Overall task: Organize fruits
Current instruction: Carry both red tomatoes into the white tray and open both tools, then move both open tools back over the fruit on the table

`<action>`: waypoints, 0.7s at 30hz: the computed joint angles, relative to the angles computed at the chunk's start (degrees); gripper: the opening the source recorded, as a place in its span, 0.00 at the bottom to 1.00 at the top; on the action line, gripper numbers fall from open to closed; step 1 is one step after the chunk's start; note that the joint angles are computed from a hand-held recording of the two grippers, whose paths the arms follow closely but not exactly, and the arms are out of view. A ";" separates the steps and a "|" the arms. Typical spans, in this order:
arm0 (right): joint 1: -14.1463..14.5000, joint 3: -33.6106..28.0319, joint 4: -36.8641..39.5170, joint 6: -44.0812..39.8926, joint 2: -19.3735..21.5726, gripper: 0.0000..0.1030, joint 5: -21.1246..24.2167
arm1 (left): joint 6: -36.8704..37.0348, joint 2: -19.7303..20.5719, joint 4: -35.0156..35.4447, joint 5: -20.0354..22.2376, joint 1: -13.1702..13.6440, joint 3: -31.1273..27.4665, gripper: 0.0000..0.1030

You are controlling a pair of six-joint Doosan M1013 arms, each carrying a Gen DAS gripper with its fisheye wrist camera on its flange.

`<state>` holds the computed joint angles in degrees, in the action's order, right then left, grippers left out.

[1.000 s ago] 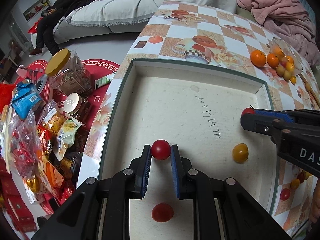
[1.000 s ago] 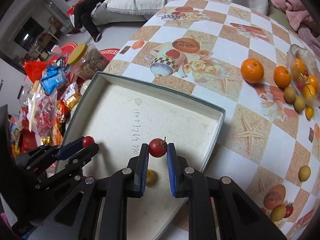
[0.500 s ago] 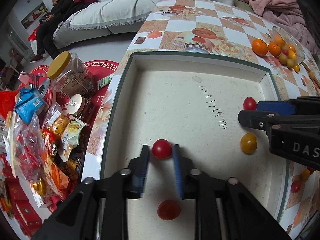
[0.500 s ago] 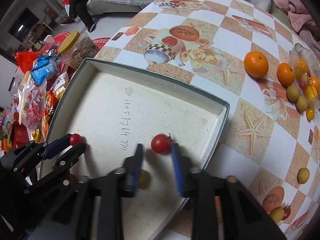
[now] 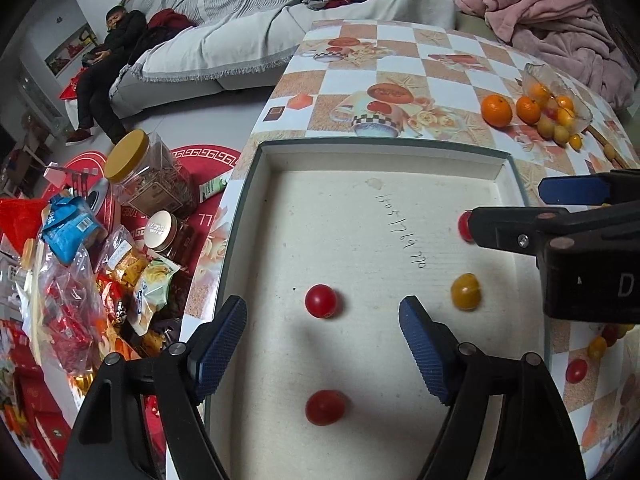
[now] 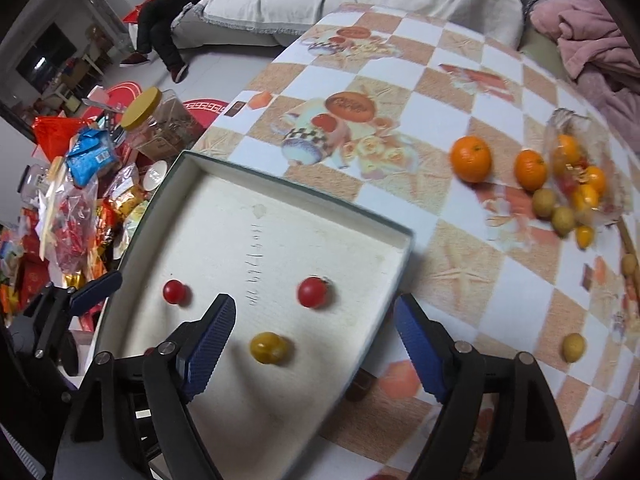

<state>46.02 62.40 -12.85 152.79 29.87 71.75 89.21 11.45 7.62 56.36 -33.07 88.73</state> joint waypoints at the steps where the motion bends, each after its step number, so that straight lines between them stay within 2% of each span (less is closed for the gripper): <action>1: 0.05 0.25 -0.24 0.15 -0.29 0.83 0.24 | 0.05 -0.15 0.07 -0.02 -0.21 0.02 0.77; 7: 0.70 1.16 -2.74 1.21 -1.59 0.86 2.49 | -0.16 -0.86 0.66 0.14 -1.28 0.19 0.77; 21: 1.41 6.91 -5.25 6.01 -6.15 0.86 1.80 | 0.51 -1.68 1.44 0.10 -4.48 -0.01 0.77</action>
